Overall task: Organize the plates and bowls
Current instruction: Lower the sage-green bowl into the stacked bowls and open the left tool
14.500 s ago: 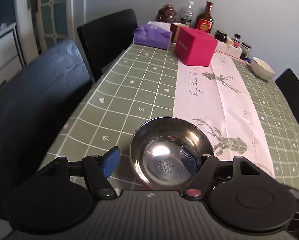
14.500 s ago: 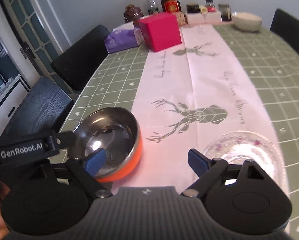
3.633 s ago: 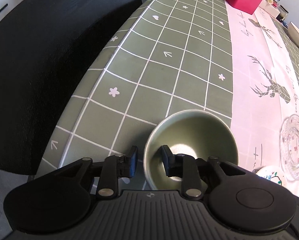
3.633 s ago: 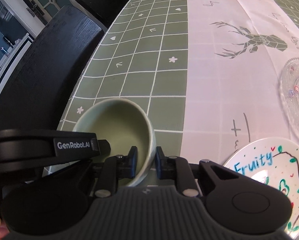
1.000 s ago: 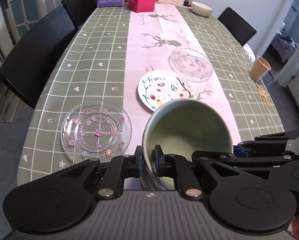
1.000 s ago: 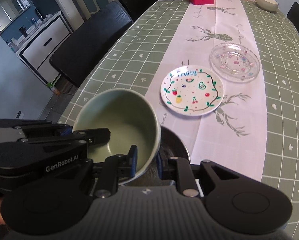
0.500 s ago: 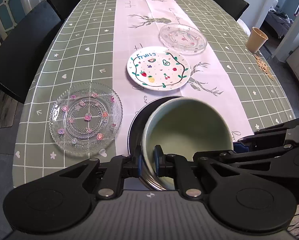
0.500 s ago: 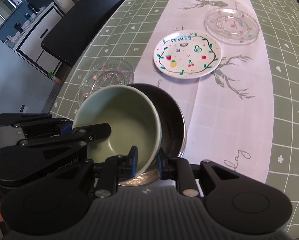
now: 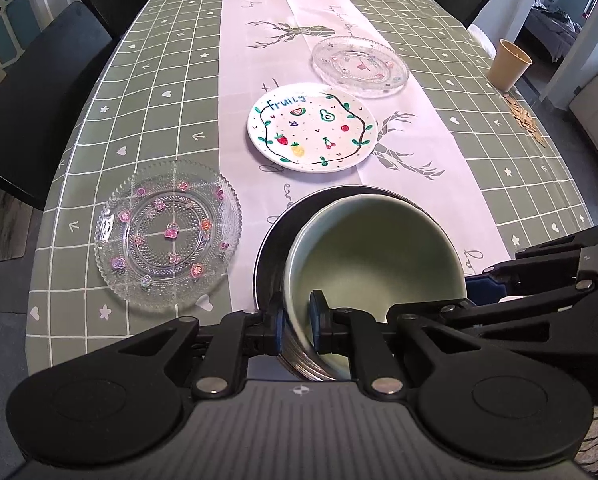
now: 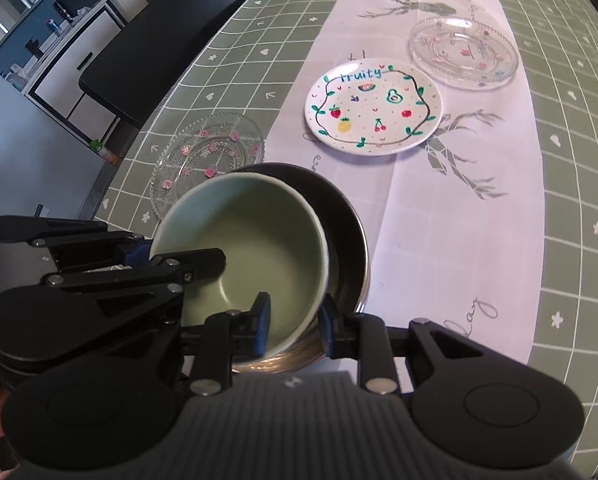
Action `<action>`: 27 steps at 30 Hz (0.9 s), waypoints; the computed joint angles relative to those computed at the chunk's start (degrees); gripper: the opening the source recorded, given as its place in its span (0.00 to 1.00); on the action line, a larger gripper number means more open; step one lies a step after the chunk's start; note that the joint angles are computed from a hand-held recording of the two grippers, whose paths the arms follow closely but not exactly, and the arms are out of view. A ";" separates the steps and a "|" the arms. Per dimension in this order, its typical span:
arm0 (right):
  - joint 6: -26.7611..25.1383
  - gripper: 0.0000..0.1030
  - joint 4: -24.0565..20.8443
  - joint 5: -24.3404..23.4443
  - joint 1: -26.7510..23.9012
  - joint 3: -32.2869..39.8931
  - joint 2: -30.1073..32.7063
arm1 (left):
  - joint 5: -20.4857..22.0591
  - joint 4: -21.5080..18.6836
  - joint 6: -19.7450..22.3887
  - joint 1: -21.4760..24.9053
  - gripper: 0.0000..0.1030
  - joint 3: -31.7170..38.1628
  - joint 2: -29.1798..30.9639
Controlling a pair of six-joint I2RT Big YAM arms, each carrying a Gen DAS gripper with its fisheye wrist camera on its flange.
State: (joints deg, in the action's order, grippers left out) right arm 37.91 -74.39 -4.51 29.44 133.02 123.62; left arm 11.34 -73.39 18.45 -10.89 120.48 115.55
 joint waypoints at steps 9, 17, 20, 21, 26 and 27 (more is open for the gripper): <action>2.20 0.30 -0.94 -3.18 -0.57 1.26 0.61 | -0.63 1.94 -0.04 -0.01 0.13 -0.83 -0.37; 7.72 0.35 1.79 -9.38 -2.23 -2.29 -1.24 | -0.94 2.23 1.00 -0.17 0.14 -1.03 -0.22; 9.57 0.40 4.08 -10.23 -2.77 -3.98 -2.15 | -1.97 3.17 1.88 -0.55 0.15 -2.00 -0.67; 9.64 0.44 5.13 -10.56 -2.80 -4.48 -2.41 | -2.27 3.68 2.21 -0.69 0.15 -2.44 -0.92; 8.47 0.51 3.75 -9.58 -2.44 -2.32 -1.41 | -2.58 3.32 2.39 -0.73 0.15 -2.02 -0.69; 8.37 0.51 3.91 -9.83 -2.52 -2.58 -1.57 | -2.74 3.17 2.25 -0.77 0.15 -1.90 -0.64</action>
State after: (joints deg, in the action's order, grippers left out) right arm 46.28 -70.48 -14.34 26.93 130.44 122.04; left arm 8.60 -70.21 20.69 -11.66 118.58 114.92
